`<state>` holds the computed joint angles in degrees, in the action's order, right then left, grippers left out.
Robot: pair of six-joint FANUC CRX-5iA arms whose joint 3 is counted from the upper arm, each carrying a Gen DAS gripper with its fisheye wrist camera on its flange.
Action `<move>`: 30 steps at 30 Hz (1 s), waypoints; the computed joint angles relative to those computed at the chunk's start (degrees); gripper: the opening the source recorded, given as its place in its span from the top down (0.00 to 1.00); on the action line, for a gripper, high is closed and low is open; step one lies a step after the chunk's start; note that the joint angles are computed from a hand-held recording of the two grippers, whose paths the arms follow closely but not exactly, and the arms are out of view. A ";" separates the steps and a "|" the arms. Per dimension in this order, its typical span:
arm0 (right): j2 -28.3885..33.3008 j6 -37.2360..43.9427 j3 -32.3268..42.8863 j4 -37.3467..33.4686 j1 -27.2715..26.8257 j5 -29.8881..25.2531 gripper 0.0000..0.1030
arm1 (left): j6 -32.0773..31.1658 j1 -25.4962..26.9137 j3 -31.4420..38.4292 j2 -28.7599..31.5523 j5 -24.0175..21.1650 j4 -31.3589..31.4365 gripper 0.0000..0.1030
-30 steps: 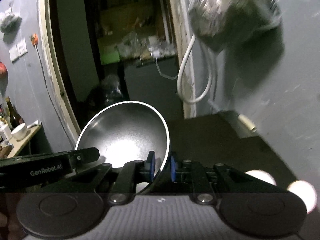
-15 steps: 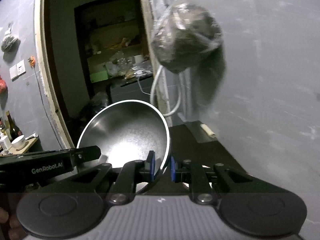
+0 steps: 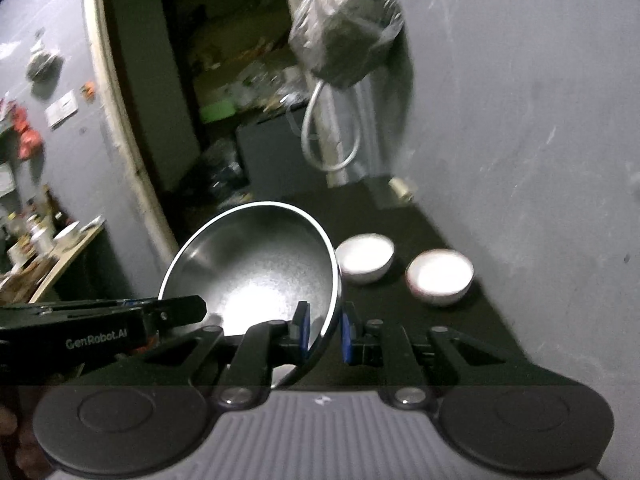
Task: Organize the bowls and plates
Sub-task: 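Carry the held steel bowl toward the plate-and-basin stack with both tools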
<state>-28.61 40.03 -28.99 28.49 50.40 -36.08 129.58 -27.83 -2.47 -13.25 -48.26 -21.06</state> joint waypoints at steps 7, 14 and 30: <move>-1.79 13.84 2.13 -15.59 1.37 -4.54 0.82 | 8.34 -4.15 0.16 -1.27 -11.67 -2.90 0.87; 1.53 21.20 6.68 -27.28 0.70 -11.75 0.81 | 3.70 0.87 -2.80 -3.17 -14.44 4.39 0.87; 11.17 22.90 14.36 -27.37 1.50 -20.61 0.81 | -17.70 14.07 -10.36 -2.86 -11.63 22.76 0.87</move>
